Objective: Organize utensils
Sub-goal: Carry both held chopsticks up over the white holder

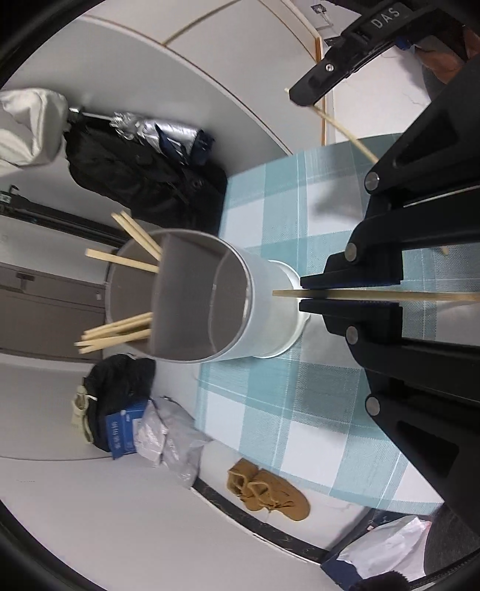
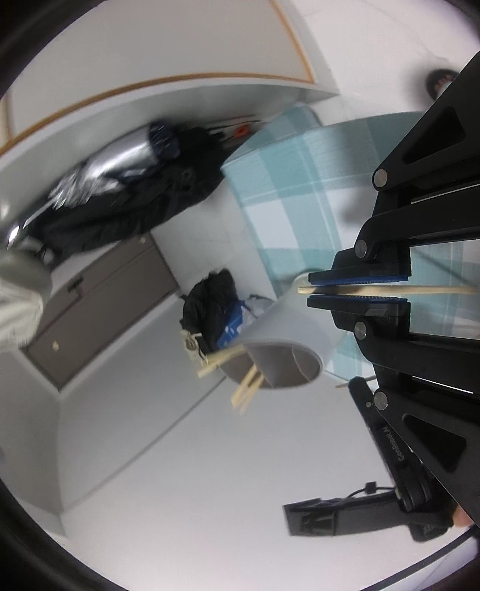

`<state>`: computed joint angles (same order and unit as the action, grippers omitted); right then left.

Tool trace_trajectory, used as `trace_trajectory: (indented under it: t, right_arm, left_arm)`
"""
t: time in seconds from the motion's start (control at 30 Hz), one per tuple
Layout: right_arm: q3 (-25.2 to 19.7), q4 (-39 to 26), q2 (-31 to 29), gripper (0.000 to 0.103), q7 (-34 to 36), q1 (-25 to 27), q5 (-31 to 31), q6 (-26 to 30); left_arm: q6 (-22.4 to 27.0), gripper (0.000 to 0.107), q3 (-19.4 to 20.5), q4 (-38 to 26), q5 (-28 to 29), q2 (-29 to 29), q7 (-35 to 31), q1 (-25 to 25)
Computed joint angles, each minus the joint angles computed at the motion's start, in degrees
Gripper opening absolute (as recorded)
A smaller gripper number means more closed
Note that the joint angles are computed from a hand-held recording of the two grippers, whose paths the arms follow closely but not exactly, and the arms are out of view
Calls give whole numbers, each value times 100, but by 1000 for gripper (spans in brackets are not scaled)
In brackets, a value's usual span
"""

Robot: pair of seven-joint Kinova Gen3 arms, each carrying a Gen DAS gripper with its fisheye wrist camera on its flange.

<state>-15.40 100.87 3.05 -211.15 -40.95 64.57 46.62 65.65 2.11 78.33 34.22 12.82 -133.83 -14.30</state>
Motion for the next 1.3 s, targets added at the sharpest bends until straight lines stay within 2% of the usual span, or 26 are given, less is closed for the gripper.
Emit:
trace_trajectory:
  t: [0.17,0.5,0.73,1.07,1.3]
  right_arm:
    - [-67,-473,224,4,591,-273,-46,482]
    - [124,-1321,663,4,1518,-866,-251,1159]
    - [309,-1640,829,4,1792,-1158,-361,1417]
    - [467,-2158,1010,4,2021,-1436,-363,1591]
    - [571,-2451,992,4,2212,-1425,-406,1522]
  left_arm:
    - [46,1,-29,97,304,-121,-323,-156]
    - [370,1,-224,233,1041,-335,-1127,-461]
    - [565,1,-292,150,1283,-316,-1325,-599]
    - [848,1,-254,-346,1121,-148,-1038,-653]
    - [1201,1,-115,-1118,1071,138,-534,-715]
